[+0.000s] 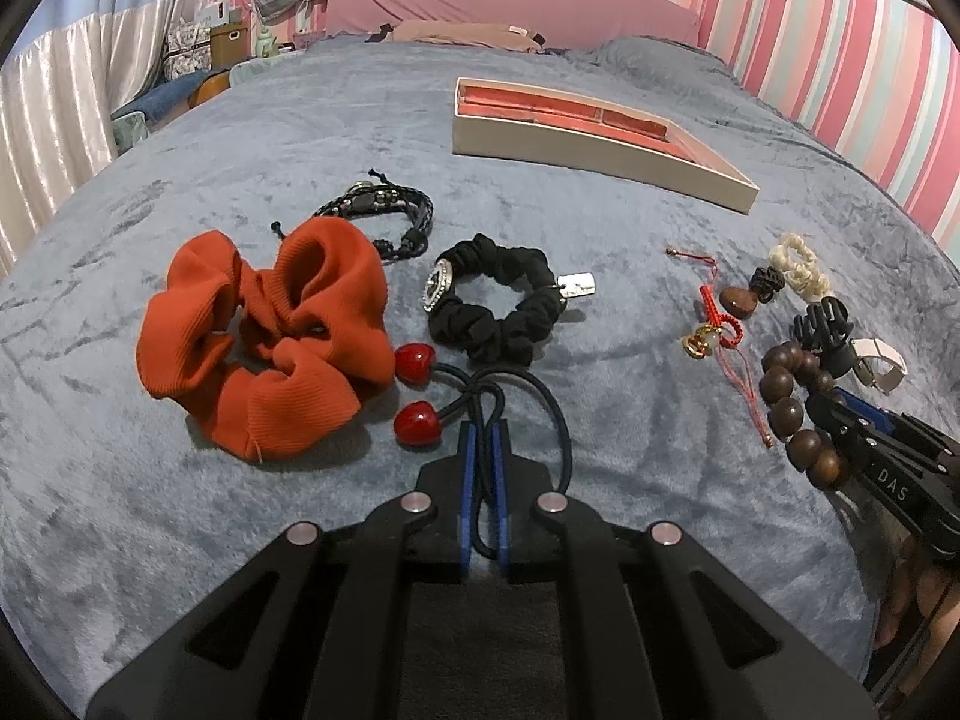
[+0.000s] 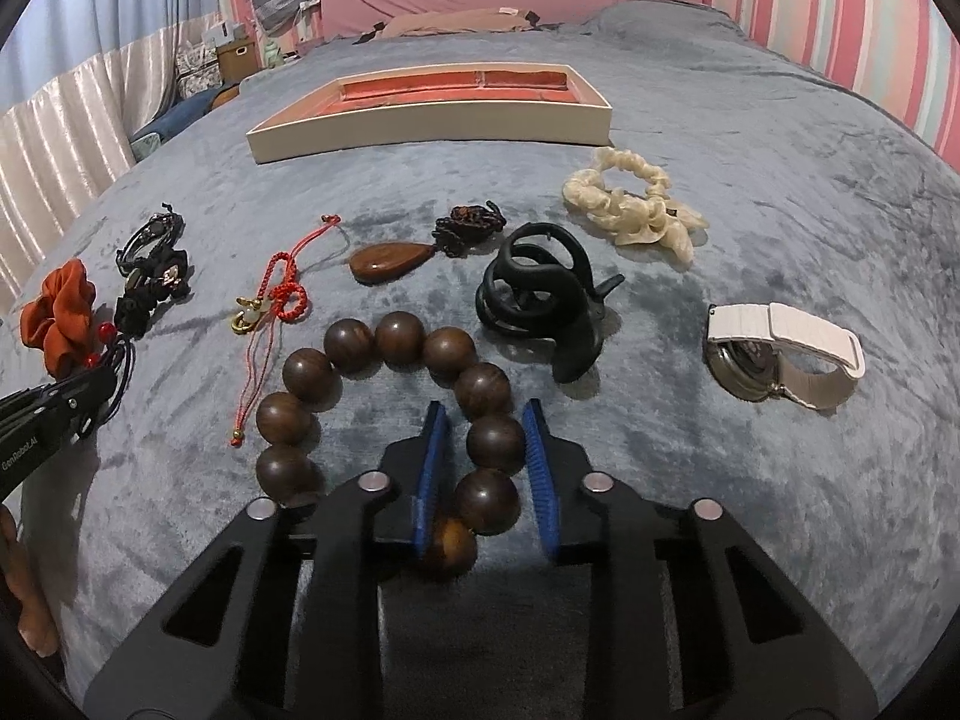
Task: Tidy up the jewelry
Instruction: 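Carry both held items over the brick-lined tray and lower them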
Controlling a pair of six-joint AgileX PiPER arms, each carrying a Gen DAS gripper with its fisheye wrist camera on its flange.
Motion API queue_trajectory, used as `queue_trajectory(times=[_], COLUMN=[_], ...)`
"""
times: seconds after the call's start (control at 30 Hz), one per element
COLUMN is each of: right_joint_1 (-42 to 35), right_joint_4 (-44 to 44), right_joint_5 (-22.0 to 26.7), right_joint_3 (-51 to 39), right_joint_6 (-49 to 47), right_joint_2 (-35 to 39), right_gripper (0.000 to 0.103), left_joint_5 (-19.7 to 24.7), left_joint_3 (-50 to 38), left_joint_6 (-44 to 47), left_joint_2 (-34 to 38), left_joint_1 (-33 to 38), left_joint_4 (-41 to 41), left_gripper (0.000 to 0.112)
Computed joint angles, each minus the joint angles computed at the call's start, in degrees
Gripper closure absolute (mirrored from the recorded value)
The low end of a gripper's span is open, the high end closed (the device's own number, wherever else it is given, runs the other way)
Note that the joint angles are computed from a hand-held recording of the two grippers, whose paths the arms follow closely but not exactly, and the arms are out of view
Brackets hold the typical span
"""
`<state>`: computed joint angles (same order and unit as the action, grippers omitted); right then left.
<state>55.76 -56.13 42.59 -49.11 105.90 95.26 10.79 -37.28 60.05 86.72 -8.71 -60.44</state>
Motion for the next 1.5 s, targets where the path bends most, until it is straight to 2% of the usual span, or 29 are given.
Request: queue_trajectory(times=[0.1,0.2,0.3,0.37,0.6,0.77,0.83,0.93,1.03,1.27,1.5], right_joint_1=[-0.06,0.64,3.67,4.3,2.74,0.02,-1.29,-4.31,-7.4,-16.85,-24.63], right_joint_4=[-1.0,-2.97,-6.71,-8.65,-13.38,-15.07,-15.75,-17.14,-17.45,-12.58,-0.98], right_joint_5=[-0.87,-1.02,2.87,3.78,4.26,4.2,4.27,2.7,1.27,-4.68,-7.0], right_joint_3=[0.84,1.62,2.03,2.43,2.05,-1.01,-2.59,-4.81,-7.87,-19.88,-34.76], right_joint_6=[0.85,2.47,4.66,5.63,5.84,1.95,0.11,-2.22,-5.5,-17.22,-32.1], right_joint_2=[-1.09,-2.05,-3.69,-4.77,-7.77,-8.16,-7.87,-7.5,-6.32,-0.65,8.17], right_gripper=[0.083,0.083,0.083,0.083,0.083,0.083,0.083,0.083,0.083,0.083,0.083], left_joint_5=[-0.21,-1.03,-1.75,-1.42,0.38,1.14,1.74,2.24,3.68,10.44,21.58], left_joint_3=[0.03,0.52,1.33,1.04,-4.53,-10.33,-13.68,-19.13,-25.07,-43.04,-67.93], left_joint_6=[-2.63,-8.75,-15.87,-20.05,-41.44,-52.56,-55.96,-65.7,-70.03,-68.99,-68.83], left_joint_2=[-0.53,-2.08,-5.32,-7.0,-9.04,-6.74,-4.64,-0.89,3.18,15.18,30.43], left_joint_1=[-0.06,-0.8,-1.77,-1.93,-3.96,-6.01,-6.77,-8.78,-10.01,-11.21,-11.6], left_joint_4=[2.42,8.53,15.83,19.87,39.55,49.58,52.39,61.82,65.91,64.33,63.03], left_gripper=[0.106,0.106,0.106,0.106,0.106,0.106,0.106,0.106,0.106,0.106,0.106])
